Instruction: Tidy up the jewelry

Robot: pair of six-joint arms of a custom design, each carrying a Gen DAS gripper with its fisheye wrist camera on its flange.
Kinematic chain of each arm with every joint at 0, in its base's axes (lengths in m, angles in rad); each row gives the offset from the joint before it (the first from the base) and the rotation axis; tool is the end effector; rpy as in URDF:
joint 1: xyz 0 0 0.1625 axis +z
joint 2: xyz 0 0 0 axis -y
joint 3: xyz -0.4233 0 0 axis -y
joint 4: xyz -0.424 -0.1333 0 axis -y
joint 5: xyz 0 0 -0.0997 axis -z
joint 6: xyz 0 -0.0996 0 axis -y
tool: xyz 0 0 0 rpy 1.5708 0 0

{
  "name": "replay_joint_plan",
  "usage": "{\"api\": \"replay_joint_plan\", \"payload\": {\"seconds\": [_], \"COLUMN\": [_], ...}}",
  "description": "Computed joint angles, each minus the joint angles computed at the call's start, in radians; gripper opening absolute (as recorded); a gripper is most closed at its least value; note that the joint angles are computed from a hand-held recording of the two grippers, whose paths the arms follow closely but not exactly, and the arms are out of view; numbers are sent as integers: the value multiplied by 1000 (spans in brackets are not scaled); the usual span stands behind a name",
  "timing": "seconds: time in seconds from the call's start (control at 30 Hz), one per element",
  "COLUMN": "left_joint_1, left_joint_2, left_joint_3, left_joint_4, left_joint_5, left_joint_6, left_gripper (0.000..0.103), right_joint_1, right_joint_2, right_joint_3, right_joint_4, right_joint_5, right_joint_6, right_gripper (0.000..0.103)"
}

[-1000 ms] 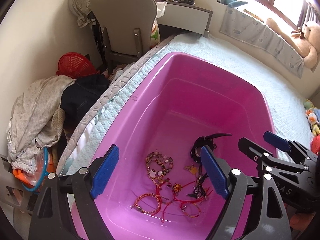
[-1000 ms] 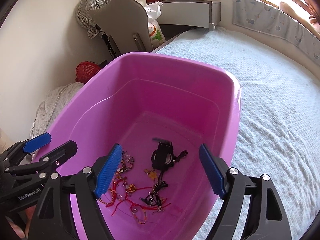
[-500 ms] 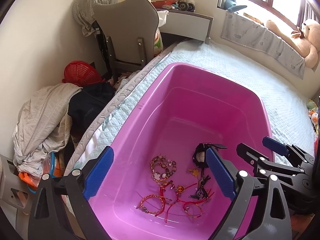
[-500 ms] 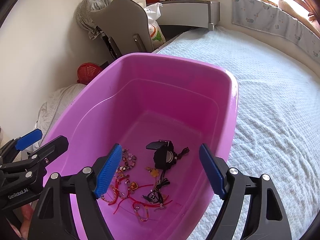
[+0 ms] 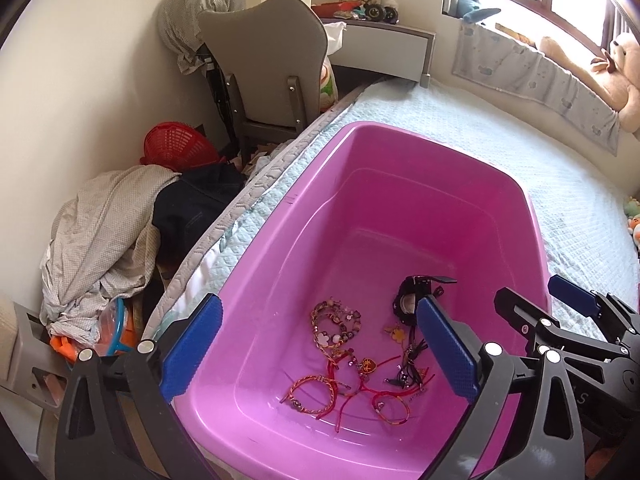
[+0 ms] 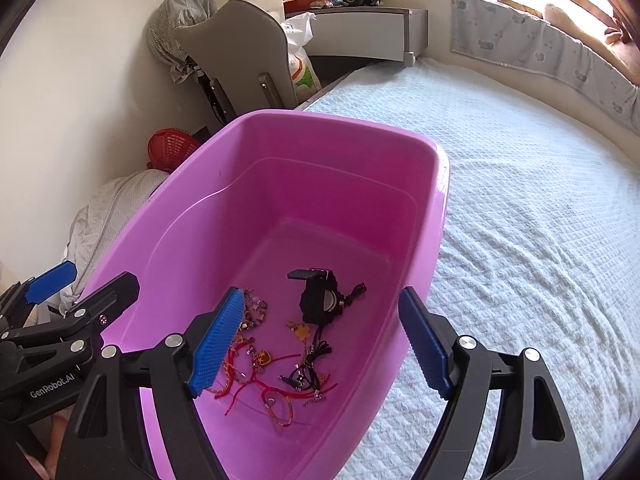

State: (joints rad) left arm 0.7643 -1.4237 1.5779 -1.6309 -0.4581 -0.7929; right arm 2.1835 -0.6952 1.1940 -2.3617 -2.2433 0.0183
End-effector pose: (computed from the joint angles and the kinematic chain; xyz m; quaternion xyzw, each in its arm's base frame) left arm -0.2618 -0.5594 0.4629 0.0306 0.8481 -0.3505 0.3963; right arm 0.5272 -0.6260 0.1849 0.2276 -0.9071 0.2319 0.2677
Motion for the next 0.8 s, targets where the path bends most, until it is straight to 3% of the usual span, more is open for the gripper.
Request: {"api": "replay_joint_plan", "payload": {"seconds": [0.8], "left_joint_1": [-49], "left_joint_2": [-11], "left_joint_3": [-1], "left_joint_4": [145], "left_joint_5": [25], "left_joint_6": [-135], "left_gripper": [96], "right_joint_1": [27], "right_joint_2": [-84], "right_joint_3": [117], "right_joint_4": [-56], "right_joint_5": [-56], "right_joint_6": [55], "right_gripper": [76]}}
